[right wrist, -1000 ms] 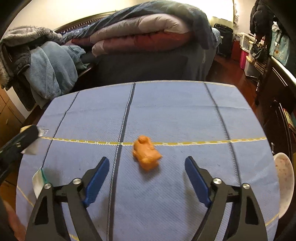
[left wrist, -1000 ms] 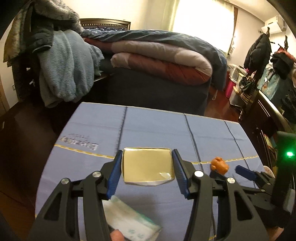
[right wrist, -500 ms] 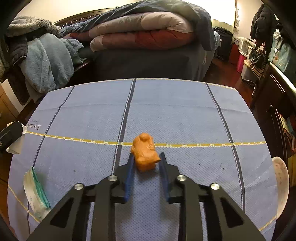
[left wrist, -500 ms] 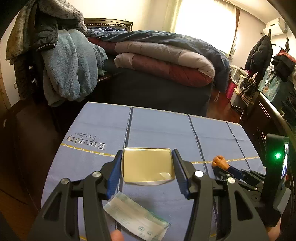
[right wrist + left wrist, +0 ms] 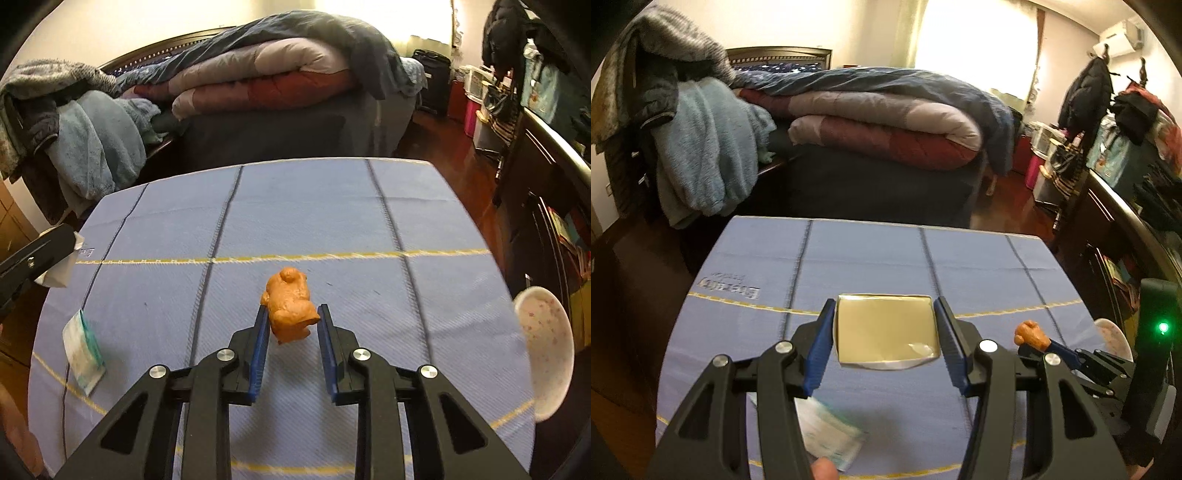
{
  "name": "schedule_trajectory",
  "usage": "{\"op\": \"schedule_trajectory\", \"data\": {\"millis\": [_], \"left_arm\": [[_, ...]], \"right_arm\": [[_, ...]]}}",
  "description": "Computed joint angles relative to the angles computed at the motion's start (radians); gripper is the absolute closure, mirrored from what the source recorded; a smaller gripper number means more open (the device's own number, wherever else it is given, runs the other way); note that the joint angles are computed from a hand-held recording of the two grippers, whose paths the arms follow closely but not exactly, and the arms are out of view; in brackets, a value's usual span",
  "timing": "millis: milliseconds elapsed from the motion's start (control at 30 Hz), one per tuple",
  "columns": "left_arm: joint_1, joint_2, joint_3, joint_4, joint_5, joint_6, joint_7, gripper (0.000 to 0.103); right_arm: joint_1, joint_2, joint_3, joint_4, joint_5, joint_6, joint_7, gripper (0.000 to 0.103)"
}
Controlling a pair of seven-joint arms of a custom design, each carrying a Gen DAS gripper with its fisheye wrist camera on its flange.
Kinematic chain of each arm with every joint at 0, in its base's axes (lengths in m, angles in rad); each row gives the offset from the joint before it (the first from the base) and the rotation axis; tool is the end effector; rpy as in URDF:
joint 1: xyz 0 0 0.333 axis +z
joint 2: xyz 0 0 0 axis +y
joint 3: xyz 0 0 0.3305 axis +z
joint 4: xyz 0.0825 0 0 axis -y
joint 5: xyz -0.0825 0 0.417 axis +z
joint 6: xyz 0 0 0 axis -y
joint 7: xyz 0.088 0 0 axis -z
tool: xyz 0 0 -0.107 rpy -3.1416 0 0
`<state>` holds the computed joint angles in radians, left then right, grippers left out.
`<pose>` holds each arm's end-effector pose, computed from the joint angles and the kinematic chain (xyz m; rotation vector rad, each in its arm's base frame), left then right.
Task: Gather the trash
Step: 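Carry the pad and figurine over the wastebasket and open both tools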
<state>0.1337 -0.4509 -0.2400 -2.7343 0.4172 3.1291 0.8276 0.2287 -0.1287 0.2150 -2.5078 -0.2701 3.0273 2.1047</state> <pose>0.4292 -0.0820 0.4364 -1.9098 1.5629 -0.8420 0.4608 0.2420 0.3907 -1.9483 1.6333 -0.4250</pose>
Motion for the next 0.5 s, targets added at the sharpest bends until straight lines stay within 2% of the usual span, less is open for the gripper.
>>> {"op": "schedule_trajectory", "data": {"millis": [67, 200, 333, 500], "left_arm": [[-0.019, -0.004, -0.01, 0.005, -0.003, -0.005, -0.005, 0.05], [-0.058, -0.009, -0.028, 0.02, -0.005, -0.017, -0.018, 0.05], [-0.087, -0.013, -0.062, 0.038, 0.005, -0.025, -0.038, 0.05], [-0.127, -0.001, -0.105, 0.078, 0.03, -0.035, -0.063, 0.05]], "right_arm": [[0.003, -0.036, -0.013, -0.034, 0.024, 0.01, -0.02, 0.076], [-0.036, -0.124, -0.004, -0.112, 0.059, 0.028, -0.052, 0.076], [-0.011, -0.202, -0.054, -0.186, 0.159, 0.039, -0.144, 0.076], [-0.029, -0.301, -0.084, -0.27, 0.237, 0.047, -0.216, 0.076]]}}
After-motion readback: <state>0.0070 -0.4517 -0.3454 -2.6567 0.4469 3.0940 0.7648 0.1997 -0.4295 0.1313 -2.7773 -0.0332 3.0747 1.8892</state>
